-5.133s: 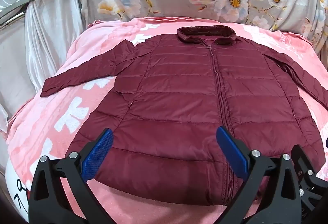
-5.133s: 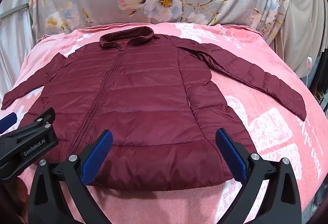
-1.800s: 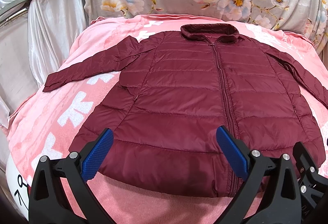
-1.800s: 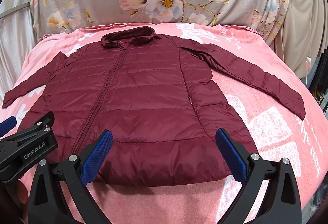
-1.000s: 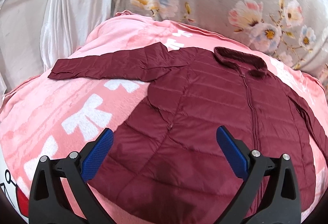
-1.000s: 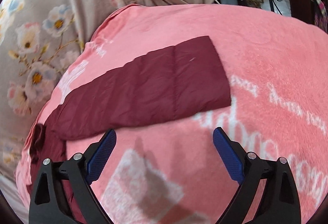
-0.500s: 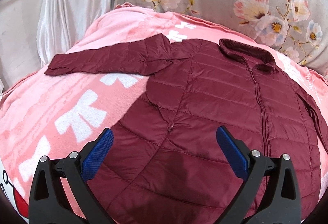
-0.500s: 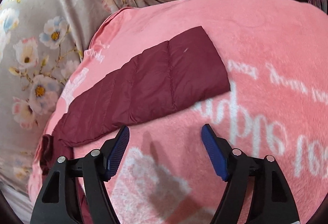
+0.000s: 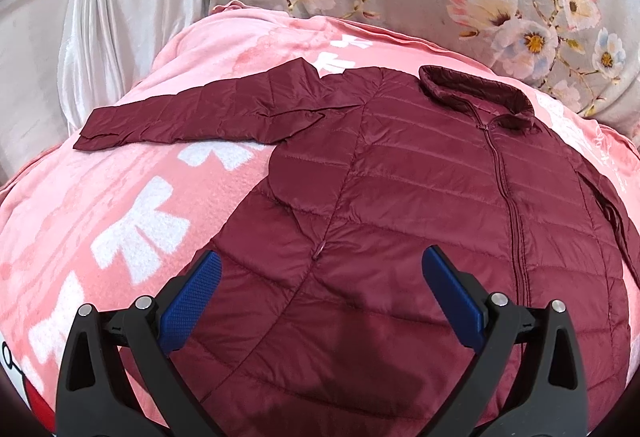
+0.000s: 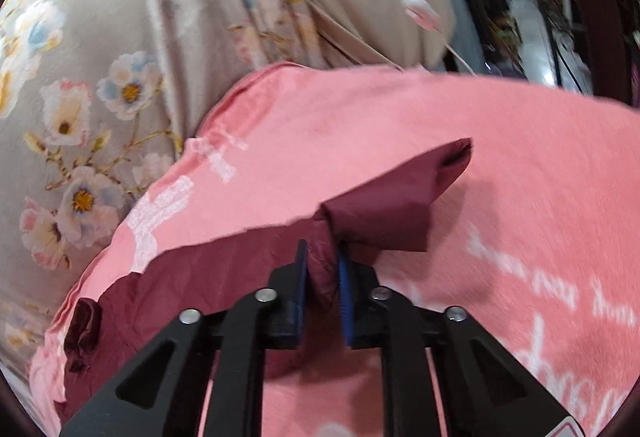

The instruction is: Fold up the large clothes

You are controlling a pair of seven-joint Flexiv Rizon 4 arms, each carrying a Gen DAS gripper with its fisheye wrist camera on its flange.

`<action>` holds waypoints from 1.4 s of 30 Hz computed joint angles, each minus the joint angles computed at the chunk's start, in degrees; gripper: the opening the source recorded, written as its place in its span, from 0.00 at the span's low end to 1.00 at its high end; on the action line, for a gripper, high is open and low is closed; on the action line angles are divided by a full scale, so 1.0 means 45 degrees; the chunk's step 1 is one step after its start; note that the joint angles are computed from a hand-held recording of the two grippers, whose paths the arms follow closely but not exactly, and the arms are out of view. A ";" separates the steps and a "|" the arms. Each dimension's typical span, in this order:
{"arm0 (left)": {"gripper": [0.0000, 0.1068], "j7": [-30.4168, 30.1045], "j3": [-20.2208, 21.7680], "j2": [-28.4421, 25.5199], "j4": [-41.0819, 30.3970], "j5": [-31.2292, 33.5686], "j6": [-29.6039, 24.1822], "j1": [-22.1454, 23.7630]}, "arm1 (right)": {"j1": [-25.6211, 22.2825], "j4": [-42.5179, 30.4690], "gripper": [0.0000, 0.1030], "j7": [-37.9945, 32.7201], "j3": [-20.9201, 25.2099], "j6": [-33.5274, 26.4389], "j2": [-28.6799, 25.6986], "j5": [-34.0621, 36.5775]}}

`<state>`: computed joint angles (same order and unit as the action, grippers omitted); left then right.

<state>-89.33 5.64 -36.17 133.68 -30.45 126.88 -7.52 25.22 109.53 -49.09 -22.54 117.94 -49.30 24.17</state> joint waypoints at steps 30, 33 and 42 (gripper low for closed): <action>0.92 -0.2214 -0.1471 0.0443 -0.1250 0.5403 -0.0650 0.4783 | 0.0268 -0.6167 0.05 -0.4216 0.7121 -0.3113 -0.2242 -1.0113; 0.92 -0.2539 -0.2169 0.0352 -0.1599 0.6318 -0.1104 0.5629 | 0.0128 -0.6533 0.07 -0.4414 0.7554 -0.3797 -0.2541 -1.0473; 0.92 -0.3522 -0.6363 -0.0942 -0.3273 0.8752 -0.3601 0.9227 | -0.0522 -0.5382 0.37 -0.5132 0.8338 -0.3507 -0.2013 -1.0129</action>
<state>-105.18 -22.99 -40.41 118.95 8.94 110.67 34.00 22.87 85.31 -72.19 14.98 102.15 -58.36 -21.41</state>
